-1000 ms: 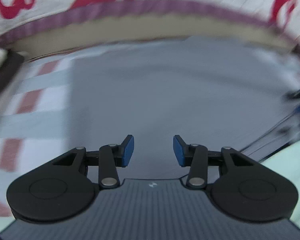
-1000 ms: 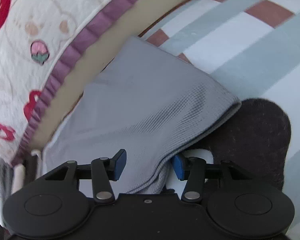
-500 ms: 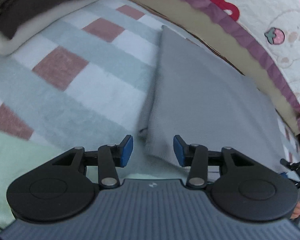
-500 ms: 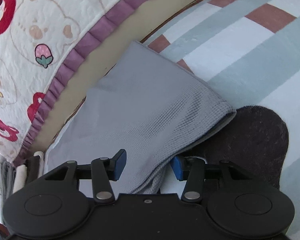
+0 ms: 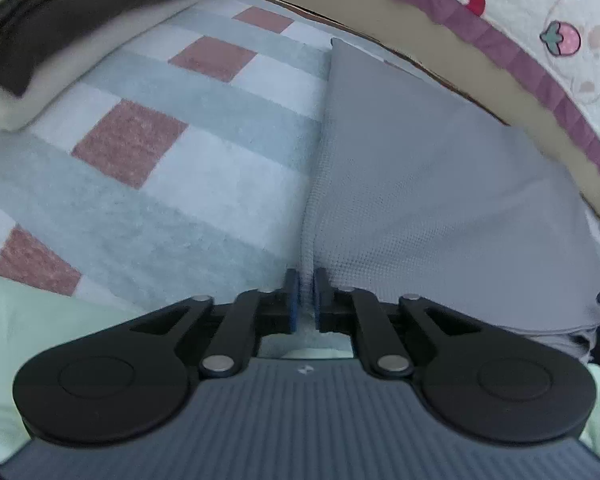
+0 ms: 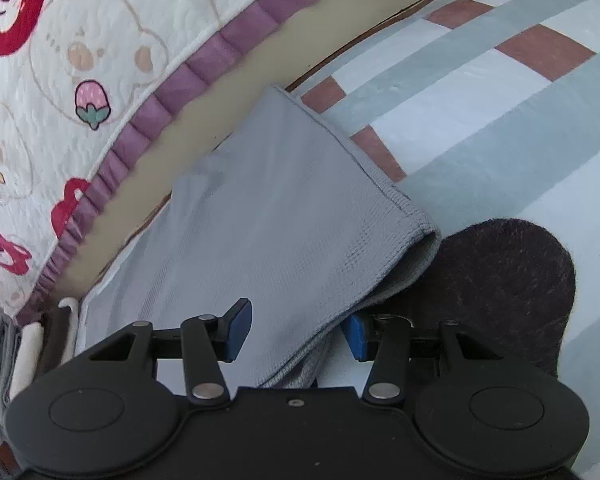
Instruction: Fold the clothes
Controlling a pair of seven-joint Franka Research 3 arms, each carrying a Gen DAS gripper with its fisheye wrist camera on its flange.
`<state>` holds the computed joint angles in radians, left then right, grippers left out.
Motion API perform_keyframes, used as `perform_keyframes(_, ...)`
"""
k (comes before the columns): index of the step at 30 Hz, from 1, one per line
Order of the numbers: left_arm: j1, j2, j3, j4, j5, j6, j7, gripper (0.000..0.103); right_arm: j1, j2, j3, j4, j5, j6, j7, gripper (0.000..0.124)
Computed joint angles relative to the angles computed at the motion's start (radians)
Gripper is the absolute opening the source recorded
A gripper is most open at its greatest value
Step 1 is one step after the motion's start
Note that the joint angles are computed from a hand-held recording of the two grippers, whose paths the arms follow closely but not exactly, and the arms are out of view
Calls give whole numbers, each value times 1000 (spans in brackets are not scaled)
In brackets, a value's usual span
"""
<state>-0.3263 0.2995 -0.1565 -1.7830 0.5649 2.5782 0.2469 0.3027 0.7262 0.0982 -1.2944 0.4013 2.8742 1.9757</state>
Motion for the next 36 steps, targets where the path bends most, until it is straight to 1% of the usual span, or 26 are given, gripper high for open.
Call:
perform_keyframes(2,-26,-8,15,10,76,-9,-17,27,5,3,-4,-3,0,20,6,52)
perform_keyframes(3,-38,-9,23,17,120,-10,-34,37,8,4,-8,-7,-1,40,7,31)
perform_keyframes(4,-49,-7,30,27,163,-12,-52,42,12,5,-12,-13,-3,63,7,11)
perform_keyframes(5,-58,-3,35,37,204,-14,-71,42,12,1,-11,-27,-3,98,1,9)
perform_keyframes(6,-64,2,41,45,242,-7,-93,42,22,-14,-24,-52,-12,145,-4,9)
perform_keyframes(7,-67,7,45,49,277,15,-110,42,48,-32,-61,-74,-39,172,-4,9)
perform_keyframes(9,-61,23,45,55,319,75,-111,43,63,-34,-91,-60,-76,145,-10,8)
perform_keyframes(11,-28,55,-1,78,216,88,28,44,67,-27,-107,-34,-109,107,-18,8)
perform_keyframes(12,-19,75,-25,102,145,40,116,44,57,-21,-95,-19,-106,76,-16,9)
perform_keyframes(13,-22,97,-41,137,88,-35,191,43,51,-20,-88,-13,-100,52,-4,10)
perform_keyframes(14,-34,110,-40,163,63,-92,234,43,51,-26,-87,-25,-98,44,9,14)
perform_keyframes(16,-67,116,-22,190,70,-161,269,44,50,-42,-85,-56,-94,39,30,21)
perform_keyframes(17,-81,115,-13,198,80,-183,267,44,34,-50,-65,-72,-71,39,39,37)
perform_keyframes(18,-89,105,-2,184,98,-150,240,43,12,-57,-35,-88,-36,40,47,40)
perform_keyframes(21,-85,100,25,145,161,98,133,44,-80,-51,106,-115,101,117,-1,56)
perform_keyframes(22,-82,124,27,164,164,165,129,44,-88,-32,121,-95,125,133,-9,57)
perform_keyframes(23,-75,161,16,203,146,206,166,44,-88,-9,126,-68,140,146,-10,57)
perform_keyframes(24,-69,206,-1,255,114,220,225,44,-69,17,104,-31,142,153,11,57)
perform_keyframes(26,-56,301,-53,376,16,160,370,44,-9,73,20,56,97,150,113,53)
perform_keyframes(27,-55,351,-75,445,-29,117,434,44,-9,103,21,102,78,142,140,19)
perform_keyframes(28,-65,377,-75,478,-78,100,489,44,-27,127,58,138,125,152,96,11)
perform_keyframes(30,-50,386,-105,473,-114,102,542,46,-92,147,192,148,166,251,20,10)
perform_keyframes(31,-48,390,-114,471,-139,104,573,48,-102,151,220,160,183,270,-21,10)
perform_keyframes(32,-43,385,-122,455,-162,117,603,48,-99,149,212,172,151,259,-29,10)
perform_keyframes(33,-42,369,-126,428,-179,132,624,49,-82,146,180,190,130,237,-41,10)
perform_keyframes(36,-60,347,-102,404,-219,123,655,49,-57,149,128,246,67,165,-106,10)
